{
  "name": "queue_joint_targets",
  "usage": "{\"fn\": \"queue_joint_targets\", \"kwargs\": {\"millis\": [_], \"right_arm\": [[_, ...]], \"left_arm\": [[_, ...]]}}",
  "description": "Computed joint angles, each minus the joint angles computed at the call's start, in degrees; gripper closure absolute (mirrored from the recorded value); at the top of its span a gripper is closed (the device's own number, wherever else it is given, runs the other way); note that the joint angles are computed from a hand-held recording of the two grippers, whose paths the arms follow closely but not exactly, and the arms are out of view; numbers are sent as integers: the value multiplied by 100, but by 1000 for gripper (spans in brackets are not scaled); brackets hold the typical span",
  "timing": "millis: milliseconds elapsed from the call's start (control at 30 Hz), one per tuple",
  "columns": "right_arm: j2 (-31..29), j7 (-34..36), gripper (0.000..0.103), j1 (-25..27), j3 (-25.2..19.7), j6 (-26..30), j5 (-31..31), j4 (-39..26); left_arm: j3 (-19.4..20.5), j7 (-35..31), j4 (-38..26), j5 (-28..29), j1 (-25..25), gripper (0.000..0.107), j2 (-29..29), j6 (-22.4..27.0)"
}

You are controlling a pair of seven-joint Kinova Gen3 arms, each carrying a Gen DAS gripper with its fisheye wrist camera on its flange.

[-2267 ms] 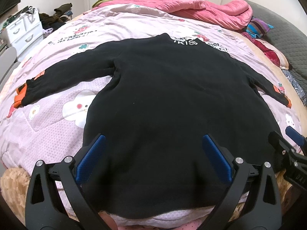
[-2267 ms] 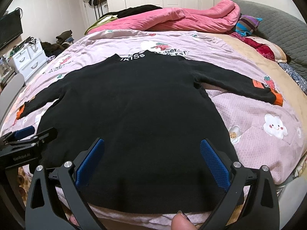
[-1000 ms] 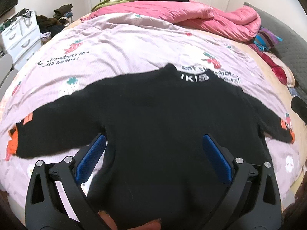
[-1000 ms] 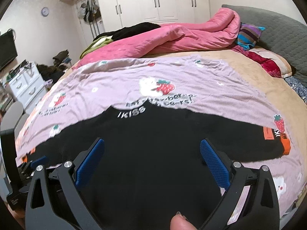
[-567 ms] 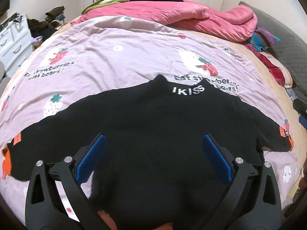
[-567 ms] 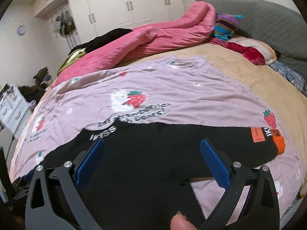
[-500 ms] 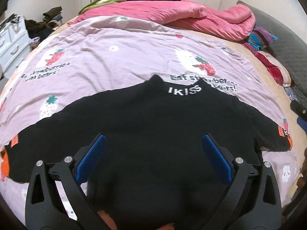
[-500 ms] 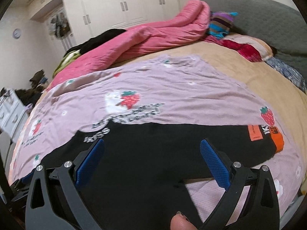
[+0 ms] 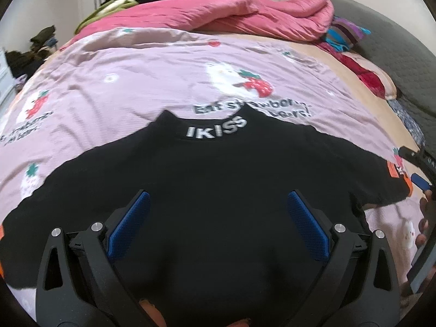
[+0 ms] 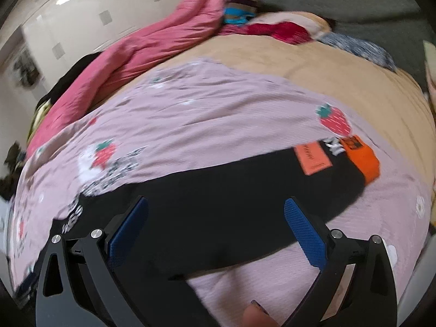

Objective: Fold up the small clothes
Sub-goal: 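Move the right gripper to the sleeve cuff with the orange patch, then close the right gripper on the orange cuff and lift the sleeve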

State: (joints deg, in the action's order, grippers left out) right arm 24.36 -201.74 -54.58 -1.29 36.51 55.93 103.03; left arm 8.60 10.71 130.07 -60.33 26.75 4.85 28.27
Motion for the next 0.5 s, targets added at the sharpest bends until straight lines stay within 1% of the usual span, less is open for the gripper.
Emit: {"fn": "queue_joint_targets", "kwargs": {"millis": [100, 133, 233, 300, 400, 433, 500], "right_arm": [[24, -342, 4, 62, 108, 43, -65, 124], [35, -438, 4, 132, 121, 26, -141, 179], [34, -667, 4, 293, 178, -91, -285, 328], [10, -824, 4, 337, 231, -119, -320, 425], [-18, -1081, 4, 396, 298, -88, -337, 560], [-19, -1128, 4, 449, 296, -75, -377, 601], [5, -1230, 4, 554, 311, -130, -415, 659]], "left_arm": [[-30, -87, -57, -62, 38, 13, 225, -173], [-62, -216, -68, 0, 27, 13, 293, -270], [-291, -255, -2, -25, 91, 13, 465, -601], [-444, -261, 20, -18, 169, 13, 533, -682], [-698, -4, 118, -263, 316, 13, 551, -846], [-780, 96, 166, -365, 314, 13, 550, -971], [-871, 176, 199, -416, 316, 13, 570, -1061]]}}
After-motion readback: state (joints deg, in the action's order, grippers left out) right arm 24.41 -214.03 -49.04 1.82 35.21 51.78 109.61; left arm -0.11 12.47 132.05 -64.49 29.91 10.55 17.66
